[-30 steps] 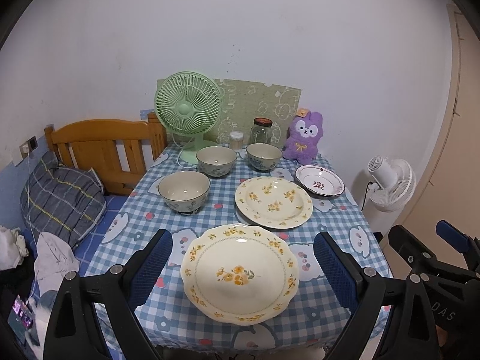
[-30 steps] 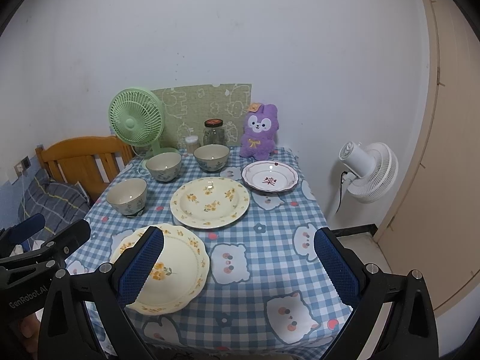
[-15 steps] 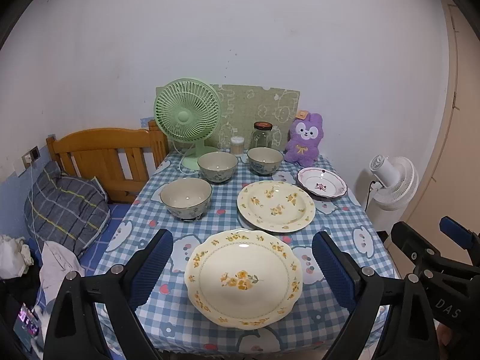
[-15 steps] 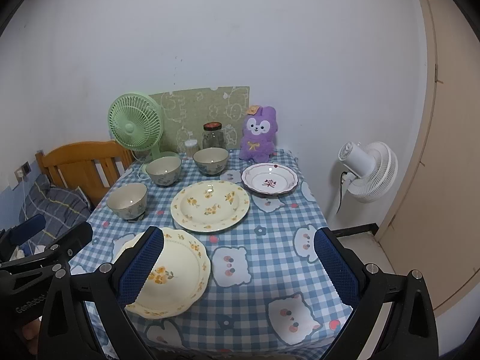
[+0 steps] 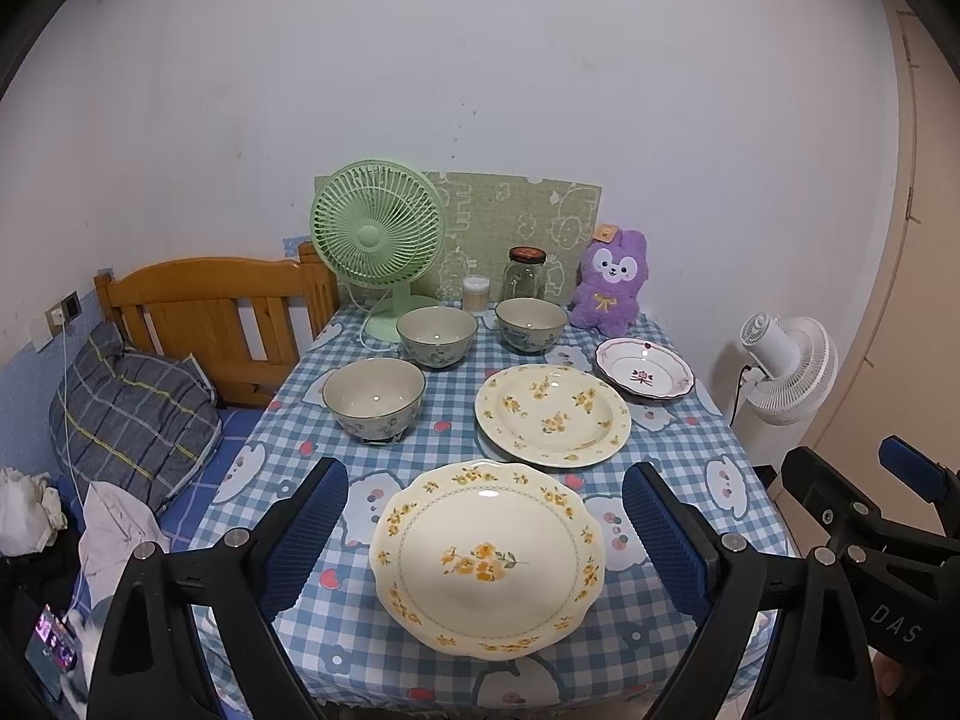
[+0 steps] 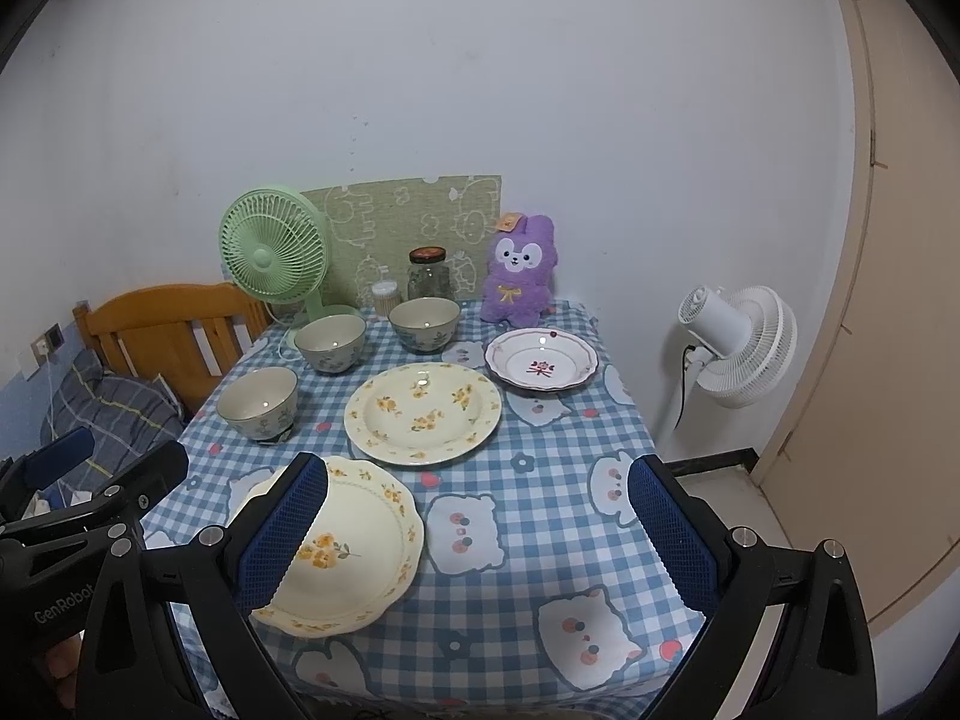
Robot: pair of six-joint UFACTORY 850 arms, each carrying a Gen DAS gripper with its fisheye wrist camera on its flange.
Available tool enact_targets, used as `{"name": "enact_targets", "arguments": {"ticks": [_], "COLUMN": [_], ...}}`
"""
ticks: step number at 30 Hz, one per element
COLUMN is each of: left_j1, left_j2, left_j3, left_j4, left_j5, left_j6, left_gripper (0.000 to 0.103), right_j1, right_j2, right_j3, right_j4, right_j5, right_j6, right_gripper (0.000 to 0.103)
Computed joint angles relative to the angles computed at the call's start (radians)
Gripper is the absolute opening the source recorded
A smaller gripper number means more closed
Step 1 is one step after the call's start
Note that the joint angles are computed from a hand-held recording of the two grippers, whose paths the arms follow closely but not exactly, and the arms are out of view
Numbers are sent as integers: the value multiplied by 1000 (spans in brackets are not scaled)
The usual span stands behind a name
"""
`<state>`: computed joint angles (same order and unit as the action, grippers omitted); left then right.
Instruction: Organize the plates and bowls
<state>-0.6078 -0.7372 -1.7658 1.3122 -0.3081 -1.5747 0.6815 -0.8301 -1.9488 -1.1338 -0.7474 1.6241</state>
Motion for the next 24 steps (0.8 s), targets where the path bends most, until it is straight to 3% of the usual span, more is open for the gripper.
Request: {"name": "enact_targets", "arguments": {"ticks": [18,24], "left_j1": [-2,-1], "left_j2": [-2,-21], "left_j3": [-2,-33], "left_j4": [16,-73], "left_j5": [-1,-29], "left_j6": [-16,69], "left_gripper": [91,90], "right_j1": [0,-3], "right_j2": [3,-28], "right_j3": [7,-43], "right_j4": [-3,53], "right_j5": [4,4], "right_j6": [8,-58], "right_gripper": [101,101]}}
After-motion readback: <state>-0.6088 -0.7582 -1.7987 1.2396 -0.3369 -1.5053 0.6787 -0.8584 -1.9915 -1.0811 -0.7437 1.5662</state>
